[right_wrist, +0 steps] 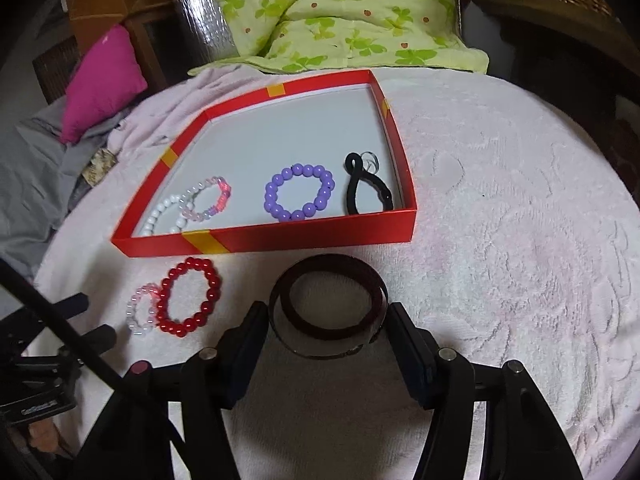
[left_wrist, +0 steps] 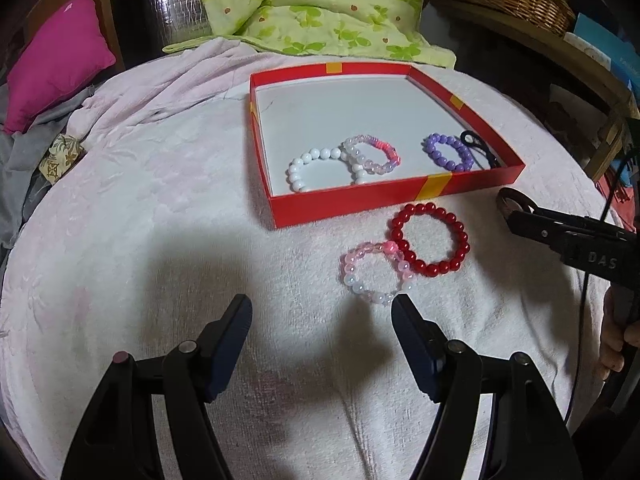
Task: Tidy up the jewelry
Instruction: 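Move the right tool to the silver bangle and close on it, then lift the silver bangle with the right tool while the left tool approaches the red bead bracelet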
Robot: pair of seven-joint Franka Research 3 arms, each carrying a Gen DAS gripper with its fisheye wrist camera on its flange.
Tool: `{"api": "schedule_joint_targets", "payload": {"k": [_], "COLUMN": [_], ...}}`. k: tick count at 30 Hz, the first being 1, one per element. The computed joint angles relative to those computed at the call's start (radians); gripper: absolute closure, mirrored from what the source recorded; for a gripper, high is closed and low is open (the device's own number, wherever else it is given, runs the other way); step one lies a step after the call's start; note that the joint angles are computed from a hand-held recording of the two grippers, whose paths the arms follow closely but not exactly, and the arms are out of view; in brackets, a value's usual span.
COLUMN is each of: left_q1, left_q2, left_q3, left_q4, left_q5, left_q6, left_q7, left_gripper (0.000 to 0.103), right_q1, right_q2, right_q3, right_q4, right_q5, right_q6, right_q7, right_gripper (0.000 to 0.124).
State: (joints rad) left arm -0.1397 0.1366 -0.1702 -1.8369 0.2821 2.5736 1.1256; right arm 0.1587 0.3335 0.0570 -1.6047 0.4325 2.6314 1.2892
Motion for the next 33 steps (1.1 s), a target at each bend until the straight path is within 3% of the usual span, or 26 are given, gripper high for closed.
{"api": "schedule_joint_targets", "payload": {"k": [5,9,17,25,33], "left_q1": [0.007,-0.003,-0.011,-0.010,-0.012], "left_q2": [-0.004,0.014,0.047,0.084,0.085], "left_q3": [-0.006,-0.009,-0.023,-0.018,-0.023], "left_q4": [-0.009,0.012,0.047,0.089,0.088], "left_q5": [-0.035,-0.031,-0.064,-0.097,-0.103], "left_q6": [0.045,0.042,0.036,-0.022,0.012], "left_q7": [0.020,0.029,0.065,0.070,0.069], "left_gripper": [0.030,0.030,0.030,0.030,0.030], "right_q1": [-0.049,-0.056,-0.052,-0.066,-0.065], "right_q2": [-0.041,-0.054,-0.068,-0.072,-0.081], "right_q3": [0.041,0.037,0.013,0.000,-0.004], "right_q4": [-0.037,-0.044,-0.063,-0.067,-0.080], "right_q5": [0.154,0.223,0.223,0.222,0.230], "right_q6": [0.022,0.018,0.017,-0.003,0.015], "right_q7": [-0.105,-0.126,-0.128,-0.088,-0.060], "right_gripper": [0.060,0.060,0.060,0.060,0.060]}}
